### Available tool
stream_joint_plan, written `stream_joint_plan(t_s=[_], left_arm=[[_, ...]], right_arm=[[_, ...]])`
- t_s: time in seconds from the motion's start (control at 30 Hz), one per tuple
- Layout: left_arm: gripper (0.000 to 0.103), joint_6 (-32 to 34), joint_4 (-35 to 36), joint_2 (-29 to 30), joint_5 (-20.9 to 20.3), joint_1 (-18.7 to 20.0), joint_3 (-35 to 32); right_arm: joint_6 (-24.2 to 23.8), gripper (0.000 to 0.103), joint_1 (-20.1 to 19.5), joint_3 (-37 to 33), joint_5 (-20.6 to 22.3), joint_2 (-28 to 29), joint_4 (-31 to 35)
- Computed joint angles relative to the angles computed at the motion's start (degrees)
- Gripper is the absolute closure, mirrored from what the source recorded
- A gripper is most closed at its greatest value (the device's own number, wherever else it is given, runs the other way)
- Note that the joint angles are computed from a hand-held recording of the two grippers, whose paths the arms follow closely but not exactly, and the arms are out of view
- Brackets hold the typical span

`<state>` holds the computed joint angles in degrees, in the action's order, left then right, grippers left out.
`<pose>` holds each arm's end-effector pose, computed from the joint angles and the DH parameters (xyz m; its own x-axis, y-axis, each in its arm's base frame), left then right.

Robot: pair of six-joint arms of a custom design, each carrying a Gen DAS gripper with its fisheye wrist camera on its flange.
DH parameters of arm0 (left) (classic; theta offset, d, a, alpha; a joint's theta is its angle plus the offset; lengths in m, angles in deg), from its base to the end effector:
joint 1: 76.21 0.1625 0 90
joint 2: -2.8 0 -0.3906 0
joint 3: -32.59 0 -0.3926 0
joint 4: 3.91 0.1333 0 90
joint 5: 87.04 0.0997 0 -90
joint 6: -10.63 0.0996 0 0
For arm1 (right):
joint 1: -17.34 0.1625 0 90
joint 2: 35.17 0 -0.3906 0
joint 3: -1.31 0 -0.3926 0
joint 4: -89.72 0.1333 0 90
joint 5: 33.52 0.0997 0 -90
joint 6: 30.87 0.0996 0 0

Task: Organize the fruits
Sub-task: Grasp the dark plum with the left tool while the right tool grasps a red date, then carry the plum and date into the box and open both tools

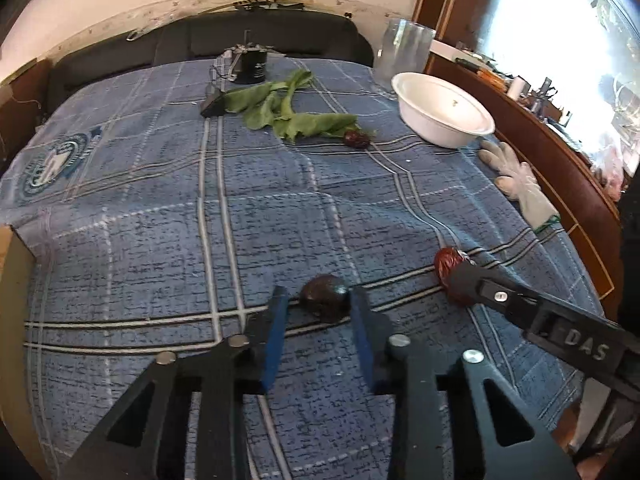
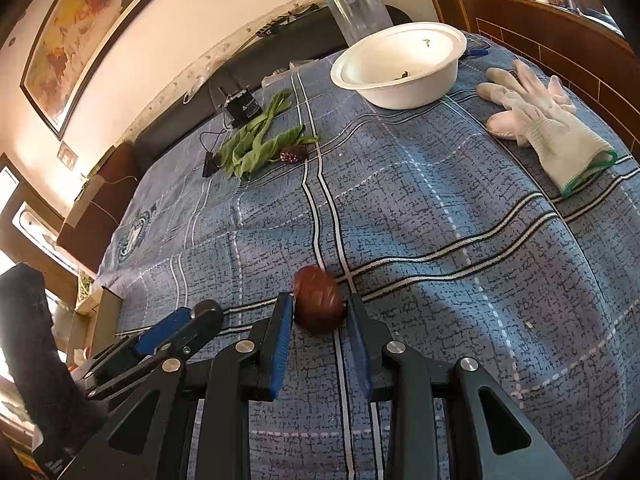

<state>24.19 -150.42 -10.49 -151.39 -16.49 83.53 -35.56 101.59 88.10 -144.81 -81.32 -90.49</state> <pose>-0.2583 -0.7922 -0.0403 -0.7135 0.5160 -0.4740 0.6629 0.7162 -0.2182 0.0261 -0.7100 0.2042 -0.9017 0.3144 0.2969 -0.0088 0.6732 -0.7394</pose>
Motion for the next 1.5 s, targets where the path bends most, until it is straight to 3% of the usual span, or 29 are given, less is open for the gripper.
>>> stream_joint_plan(t_s=[0.23, 0.47, 1.07, 1.27, 1.5], left_arm=[[0.076, -1.1, 0.3, -0.3, -3.6, 1.0, -0.3], [0.081, -0.8, 0.2, -1.0, -4.8, 1.1, 0.6], [0.081, -2.7, -2.9, -3.8, -4.0, 1.2, 4.5], [0.081, -5.2, -10.1, -12.0, -4.7, 0.7, 14.7], [0.08, -5.7, -18.7, -23.0, 1.7, 0.8, 28.4]], right_arm=[[-2.4, 0.073, 0.7, -1.1, -2.3, 1.6, -1.4], [-5.4, 0.074, 1.6, -1.8, -4.7, 2.7, -2.7], [-4.8, 0.074, 1.3, -1.0, -2.6, 2.0, -2.8], [-5.7, 0.074, 1.5, -0.2, -1.9, 1.9, -4.2], [-6.8, 0.074, 2.3, 0.1, -2.4, 2.7, -4.5]])
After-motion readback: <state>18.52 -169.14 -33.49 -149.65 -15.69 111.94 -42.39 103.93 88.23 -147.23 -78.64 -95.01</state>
